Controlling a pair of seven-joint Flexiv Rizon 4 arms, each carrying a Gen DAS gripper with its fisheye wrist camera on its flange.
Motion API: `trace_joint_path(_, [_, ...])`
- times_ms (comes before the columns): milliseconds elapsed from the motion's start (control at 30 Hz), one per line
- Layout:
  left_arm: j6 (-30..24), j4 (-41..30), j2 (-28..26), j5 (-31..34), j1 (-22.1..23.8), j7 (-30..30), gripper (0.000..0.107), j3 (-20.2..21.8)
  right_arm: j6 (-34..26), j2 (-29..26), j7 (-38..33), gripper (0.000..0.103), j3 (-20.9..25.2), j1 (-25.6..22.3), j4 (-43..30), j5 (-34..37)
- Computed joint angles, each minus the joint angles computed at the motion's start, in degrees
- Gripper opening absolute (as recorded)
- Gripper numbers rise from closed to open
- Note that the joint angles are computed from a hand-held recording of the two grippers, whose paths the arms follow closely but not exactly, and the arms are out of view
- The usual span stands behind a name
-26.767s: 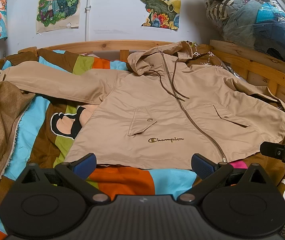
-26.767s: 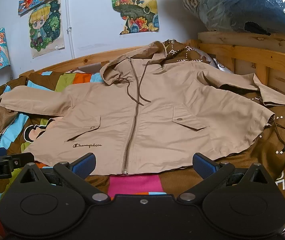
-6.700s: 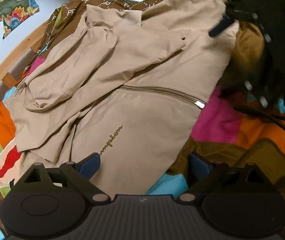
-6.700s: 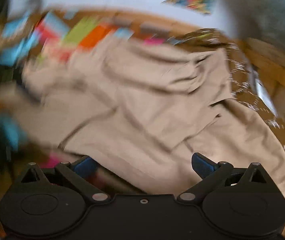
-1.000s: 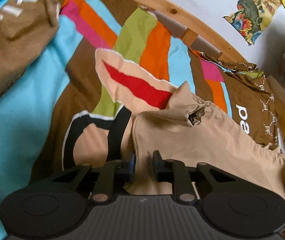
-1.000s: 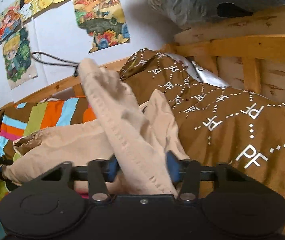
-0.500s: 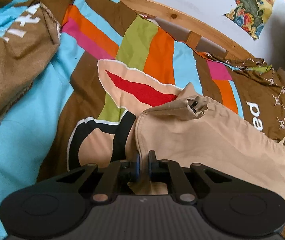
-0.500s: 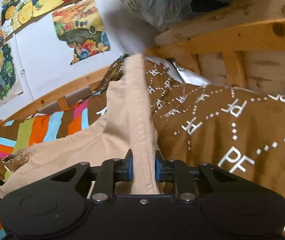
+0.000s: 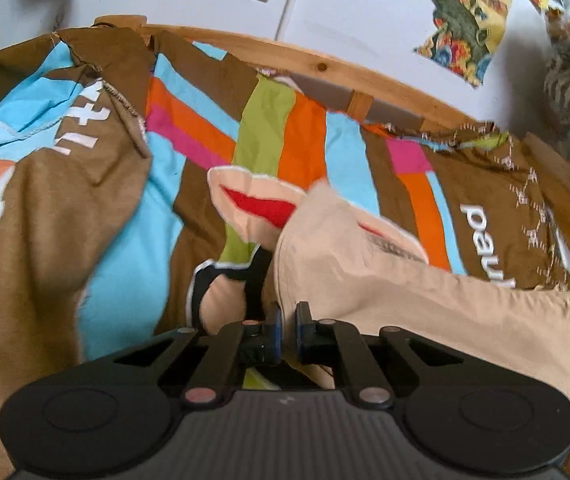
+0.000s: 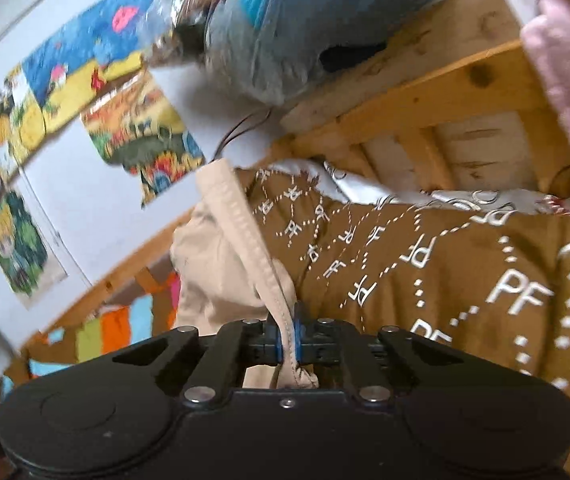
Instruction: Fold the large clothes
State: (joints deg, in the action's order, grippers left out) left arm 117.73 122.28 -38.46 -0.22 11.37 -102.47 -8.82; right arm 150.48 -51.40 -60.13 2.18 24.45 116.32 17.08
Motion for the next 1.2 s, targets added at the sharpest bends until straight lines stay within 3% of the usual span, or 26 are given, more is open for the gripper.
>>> trace_joint_path(133, [-3.19,-2.66,-3.21,-2.79,-3.14,2.34,0.006,2.53,-3.41,1.51,-0.68,0.004,-0.67,0.18,0.89,0.78])
trace_joint_path(267, [-3.18,-4.72,-6.57,-4.51,-4.55,3.82,0.007,3.34,-21.17,2.79,-0.83,0.004,-4.27,2.7,-0.73,4.0])
trace_joint_path(333, [-3.23,-4.65,-6.82,-5.15,-5.23,4.64,0.007,3.94,-24.94,2.93,1.5,0.004,-3.95,1.93,-0.43,3.1])
trace_joint_path(433, [-0.76,-3.23,-6.63,-5.04,-4.5,4.28,0.007,3.32,-22.45,2.13,2.88,0.005,-4.71,2.76,0.15,2.52])
trace_joint_path(533, [2.12,-1.23,-5.96,-5.13,-4.45,2.89,0.007,3.29,-21.48,1.02,0.06,0.005,-9.2,7.79,-0.16,5.18])
trace_joint_path(667, [0.39,-1.27,-6.49,-7.15,-6.43,3.37,0.007,4.68,-17.7,-0.45,-5.41,0.005,-13.33,12.57,-1.27,9.8])
trace_joint_path(767, [-0.02,-1.3,-6.38,-7.11,-5.69,2.81,0.007,3.88,-22.08,-1.09,-9.98,0.005,-15.9,15.13,-3.04,12.29])
trace_joint_path(867, [-0.21,-0.84,-5.87,-5.46,-3.17,1.96,0.008,1.97,-25.61,-1.25,-11.53,0.015,-18.13,17.39,-3.42,14.02])
trace_joint_path(933, [-0.13,-0.68,-5.77,-5.01,-2.8,1.5,0.009,1.76,-24.5,-0.48,-11.24,0.021,-17.13,16.85,-2.66,13.49])
trace_joint_path(1000, [0.06,-0.7,-5.75,-5.27,-3.78,1.59,0.009,2.62,-22.24,0.26,-11.08,0.035,-15.05,15.35,-1.62,12.42])
trace_joint_path(1200, [0.44,-0.48,-5.69,-6.08,-5.05,1.52,0.008,3.6,-22.69,1.28,-11.12,0.035,-13.39,14.13,-1.31,12.91])
